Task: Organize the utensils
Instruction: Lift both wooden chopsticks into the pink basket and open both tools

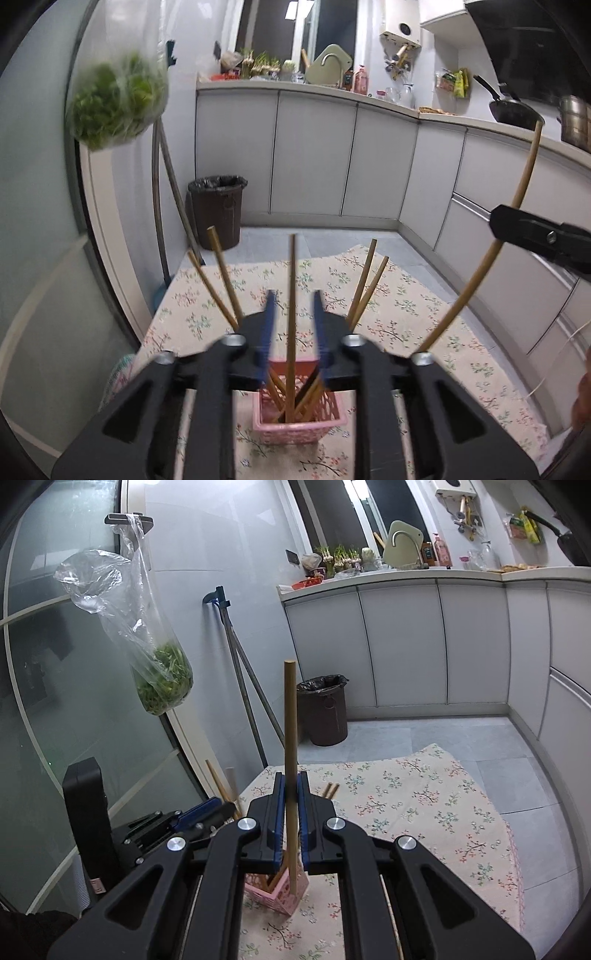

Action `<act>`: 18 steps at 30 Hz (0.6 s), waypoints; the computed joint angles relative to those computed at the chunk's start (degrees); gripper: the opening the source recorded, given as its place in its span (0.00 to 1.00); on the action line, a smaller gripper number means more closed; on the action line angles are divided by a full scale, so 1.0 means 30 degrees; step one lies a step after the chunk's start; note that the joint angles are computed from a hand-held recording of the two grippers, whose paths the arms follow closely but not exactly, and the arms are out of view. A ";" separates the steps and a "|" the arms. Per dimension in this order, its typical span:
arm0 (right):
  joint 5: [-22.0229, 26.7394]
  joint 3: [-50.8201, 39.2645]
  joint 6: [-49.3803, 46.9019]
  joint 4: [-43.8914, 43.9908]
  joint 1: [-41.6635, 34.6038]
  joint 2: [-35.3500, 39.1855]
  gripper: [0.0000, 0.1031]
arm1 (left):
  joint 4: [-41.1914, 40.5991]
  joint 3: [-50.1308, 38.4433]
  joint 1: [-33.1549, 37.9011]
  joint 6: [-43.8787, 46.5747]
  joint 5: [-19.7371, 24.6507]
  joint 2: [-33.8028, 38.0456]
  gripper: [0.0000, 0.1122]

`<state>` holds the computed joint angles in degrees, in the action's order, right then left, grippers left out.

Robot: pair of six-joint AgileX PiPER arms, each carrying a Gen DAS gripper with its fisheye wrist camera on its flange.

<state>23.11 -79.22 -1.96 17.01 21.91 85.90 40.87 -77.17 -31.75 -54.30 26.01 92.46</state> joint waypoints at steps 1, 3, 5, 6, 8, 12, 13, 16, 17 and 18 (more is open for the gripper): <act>-0.0125 -0.0089 0.0249 -0.0214 0.0160 0.0124 0.07 | -0.0762 0.0033 0.0145 0.0409 0.0134 -0.0210 0.30; -0.0320 -0.0185 0.0462 -0.0330 0.0408 0.0297 0.07 | -0.2094 -0.0226 0.0351 0.1064 0.1137 -0.0543 0.42; -0.0612 -0.0318 0.0922 -0.0650 0.0751 0.0540 0.07 | -0.2099 -0.0461 0.0331 0.0619 0.2362 -0.0790 0.60; -0.0779 -0.0394 0.1246 -0.0919 0.0938 0.0669 0.07 | -0.2484 -0.0898 0.0326 0.0895 0.3364 -0.0732 0.73; -0.1041 -0.0521 0.1908 -0.1454 0.1222 0.0879 0.07 | -0.2402 -0.1206 0.0227 0.0614 0.4458 -0.0755 0.76; -0.1345 -0.1014 0.4168 -0.3562 0.1846 0.1617 0.07 | -0.2260 -0.1578 0.0163 0.0443 0.5310 -0.0731 0.85; -0.1289 -0.1187 0.4542 -0.3886 0.1947 0.1890 0.07 | -0.2248 -0.1422 0.0203 0.0443 0.5280 -0.0816 0.85; -0.1061 -0.1571 0.5256 -0.4430 0.2109 0.2549 0.07 | -0.2379 -0.1652 0.0188 0.0688 0.5589 -0.0729 0.85; -0.0943 -0.1706 0.5271 -0.4357 0.2120 0.2781 0.07 | -0.2387 -0.1691 0.0186 0.0721 0.5675 -0.0702 0.85; -0.0825 -0.1830 0.5306 -0.4325 0.2123 0.2995 0.07 | -0.2318 -0.1838 0.0080 0.0632 0.5831 -0.0609 0.85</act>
